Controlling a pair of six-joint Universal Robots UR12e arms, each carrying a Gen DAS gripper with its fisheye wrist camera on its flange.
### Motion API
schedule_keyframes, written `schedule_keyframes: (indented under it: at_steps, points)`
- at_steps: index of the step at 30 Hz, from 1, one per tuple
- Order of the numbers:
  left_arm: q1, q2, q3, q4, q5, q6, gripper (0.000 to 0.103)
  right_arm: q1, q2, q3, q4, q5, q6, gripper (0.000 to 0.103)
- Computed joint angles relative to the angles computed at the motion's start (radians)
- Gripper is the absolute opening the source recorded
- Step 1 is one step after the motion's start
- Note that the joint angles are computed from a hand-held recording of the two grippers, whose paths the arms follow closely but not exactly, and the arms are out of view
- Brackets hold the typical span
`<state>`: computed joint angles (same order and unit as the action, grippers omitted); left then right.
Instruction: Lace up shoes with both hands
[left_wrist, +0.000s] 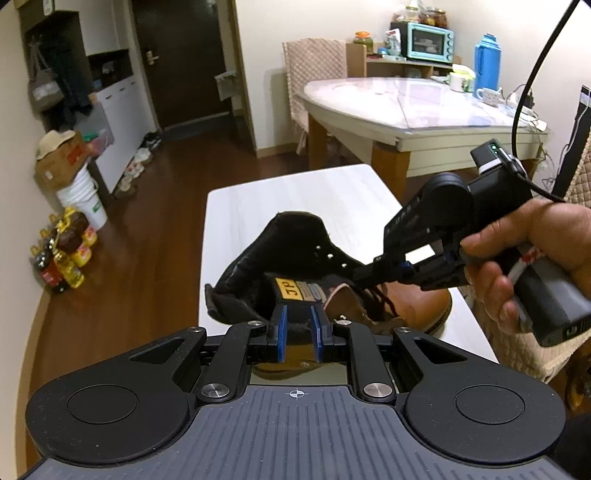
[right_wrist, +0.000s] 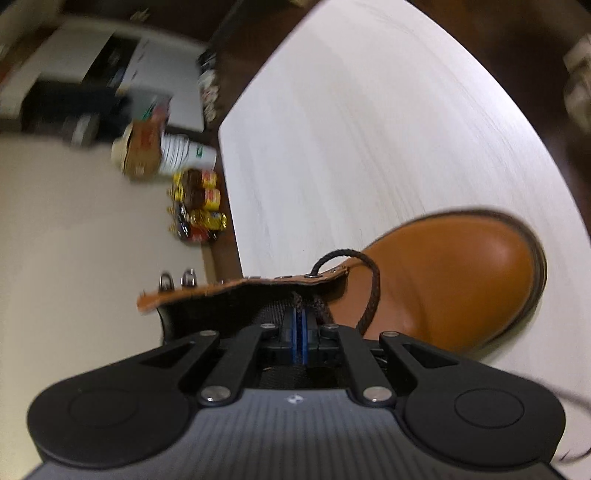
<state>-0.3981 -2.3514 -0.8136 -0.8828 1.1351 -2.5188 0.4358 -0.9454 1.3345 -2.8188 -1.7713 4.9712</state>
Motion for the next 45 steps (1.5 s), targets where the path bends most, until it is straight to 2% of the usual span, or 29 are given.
schedule_keyframes:
  at_steps: [6, 12, 16, 19, 21, 24, 29, 32, 33, 38, 45]
  points:
    - [-0.001, -0.012, 0.023, -0.029, -0.006, 0.023, 0.016, 0.008, 0.012, 0.033, -0.109, -0.059, 0.096, 0.004]
    - [0.001, -0.021, 0.04, -0.048, -0.021, 0.047, 0.015, 0.013, 0.047, 0.039, -0.232, -0.12, 0.254, 0.004]
    - [0.003, -0.021, 0.043, -0.057, -0.027, 0.065, 0.015, 0.014, 0.062, 0.036, -0.243, -0.137, 0.285, 0.004]
    - [0.004, -0.022, 0.045, -0.062, -0.033, 0.07, 0.016, 0.009, 0.066, 0.032, -0.227, -0.101, 0.284, 0.004]
    - [0.006, -0.023, 0.045, -0.064, -0.038, 0.071, 0.016, 0.008, 0.067, 0.028, -0.219, -0.092, 0.267, 0.004]
    - [0.007, -0.025, 0.048, -0.065, -0.045, 0.071, 0.016, -0.01, 0.065, 0.007, -0.16, -0.018, 0.177, 0.004]
    - [0.009, -0.03, 0.055, -0.065, -0.057, 0.067, 0.018, -0.046, 0.06, -0.053, 0.009, 0.14, -0.096, 0.004]
    - [0.009, -0.032, 0.056, -0.063, -0.061, 0.063, 0.018, -0.054, 0.058, -0.061, 0.032, 0.158, -0.18, 0.005]
    - [0.01, -0.032, 0.056, -0.063, -0.063, 0.061, 0.018, -0.053, 0.058, -0.062, 0.034, 0.156, -0.184, 0.007]
    - [0.009, -0.033, 0.057, -0.059, -0.062, 0.054, 0.018, -0.059, 0.055, -0.068, 0.058, 0.16, -0.276, 0.006]
    - [0.01, -0.032, 0.054, -0.057, -0.061, 0.053, 0.018, -0.04, 0.053, -0.075, 0.044, 0.08, -0.251, 0.004]
